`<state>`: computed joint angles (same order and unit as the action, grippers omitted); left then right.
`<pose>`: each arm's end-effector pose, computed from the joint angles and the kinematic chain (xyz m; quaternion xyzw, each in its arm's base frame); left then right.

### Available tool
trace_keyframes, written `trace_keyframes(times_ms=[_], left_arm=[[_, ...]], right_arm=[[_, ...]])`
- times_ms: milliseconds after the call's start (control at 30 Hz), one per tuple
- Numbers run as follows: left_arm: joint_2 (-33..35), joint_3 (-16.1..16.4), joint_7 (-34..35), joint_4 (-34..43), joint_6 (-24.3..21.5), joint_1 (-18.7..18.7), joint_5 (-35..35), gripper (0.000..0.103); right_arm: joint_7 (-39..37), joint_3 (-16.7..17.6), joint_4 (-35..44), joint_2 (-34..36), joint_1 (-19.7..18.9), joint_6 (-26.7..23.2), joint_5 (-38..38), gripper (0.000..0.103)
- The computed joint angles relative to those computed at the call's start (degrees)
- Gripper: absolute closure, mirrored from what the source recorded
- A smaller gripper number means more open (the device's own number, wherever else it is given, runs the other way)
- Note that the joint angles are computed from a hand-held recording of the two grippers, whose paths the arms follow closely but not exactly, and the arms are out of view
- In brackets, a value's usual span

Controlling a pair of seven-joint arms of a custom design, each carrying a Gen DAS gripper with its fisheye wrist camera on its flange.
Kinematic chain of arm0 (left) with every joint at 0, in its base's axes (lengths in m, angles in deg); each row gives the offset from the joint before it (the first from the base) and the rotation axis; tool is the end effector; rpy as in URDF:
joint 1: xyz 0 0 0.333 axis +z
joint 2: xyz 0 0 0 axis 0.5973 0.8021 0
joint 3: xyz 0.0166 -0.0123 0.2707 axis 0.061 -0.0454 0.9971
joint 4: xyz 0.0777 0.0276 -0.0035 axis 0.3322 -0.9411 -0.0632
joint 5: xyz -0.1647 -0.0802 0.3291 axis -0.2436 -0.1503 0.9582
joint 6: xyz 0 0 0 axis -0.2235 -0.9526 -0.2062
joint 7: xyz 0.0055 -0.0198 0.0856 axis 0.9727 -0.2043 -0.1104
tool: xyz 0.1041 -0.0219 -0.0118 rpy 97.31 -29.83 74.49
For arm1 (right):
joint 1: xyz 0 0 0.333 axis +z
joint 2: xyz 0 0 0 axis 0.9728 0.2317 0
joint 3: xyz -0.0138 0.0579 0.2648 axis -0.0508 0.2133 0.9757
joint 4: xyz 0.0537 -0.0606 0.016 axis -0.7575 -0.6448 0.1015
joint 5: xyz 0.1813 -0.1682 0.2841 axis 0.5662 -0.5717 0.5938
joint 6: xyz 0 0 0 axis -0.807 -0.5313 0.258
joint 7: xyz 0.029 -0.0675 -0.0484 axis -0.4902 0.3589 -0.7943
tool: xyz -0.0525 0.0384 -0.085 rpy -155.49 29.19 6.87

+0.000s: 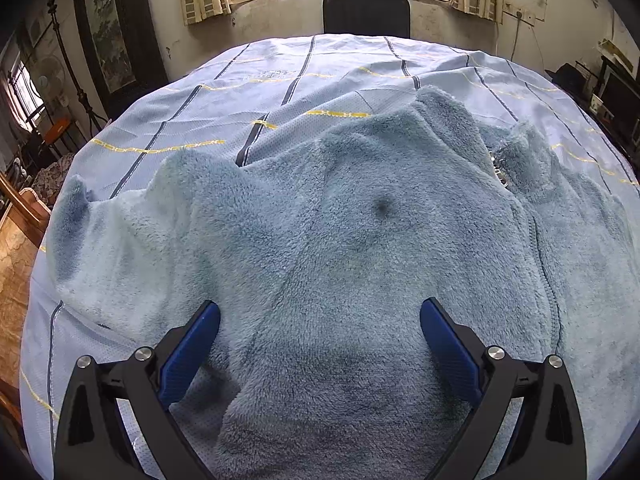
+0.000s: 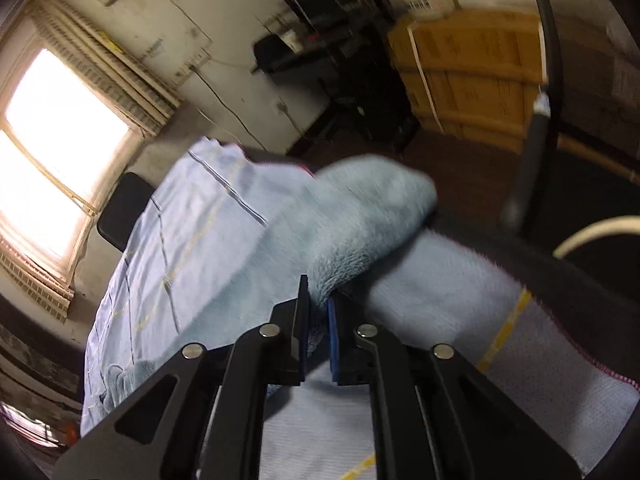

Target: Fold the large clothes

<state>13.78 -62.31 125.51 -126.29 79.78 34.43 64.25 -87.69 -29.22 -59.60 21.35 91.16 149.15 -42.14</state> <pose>0.6250 -0.1014 0.3580 -0.7086 0.6511 -0.1405 0.2329 0.5384 0.1739 0.3404 -0.2543 0.9037 -0.1174 0.3239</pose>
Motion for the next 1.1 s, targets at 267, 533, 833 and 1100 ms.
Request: trace_keyframes(times_ms=[267,533,833,1100], left_arm=[[-1.47,0.28,-0.52,-1.17,1.03,0.79,-1.4,0.003],[-5.25,2.54,-2.36,-1.66,-1.36,4.99,-2.74,0.003],[-7.67,4.87,0.4,-5.22,1.96,14.96,-13.39,0.004],[-2.48,0.4,14.34,-2.34,7.67,19.49,-26.33,0.009]], right_arm=[[21.16,3.44,-4.25,-10.0,2.27,-10.11,-17.2,0.05],[-11.02,8.0,11.96,3.86,3.41,7.53,-4.48,0.04],[-44.54,26.16,21.54,19.08,-5.19,10.38,17.72,0.045],[-51.81,26.24,22.83,20.89,-4.86,10.63,24.32,0.045]])
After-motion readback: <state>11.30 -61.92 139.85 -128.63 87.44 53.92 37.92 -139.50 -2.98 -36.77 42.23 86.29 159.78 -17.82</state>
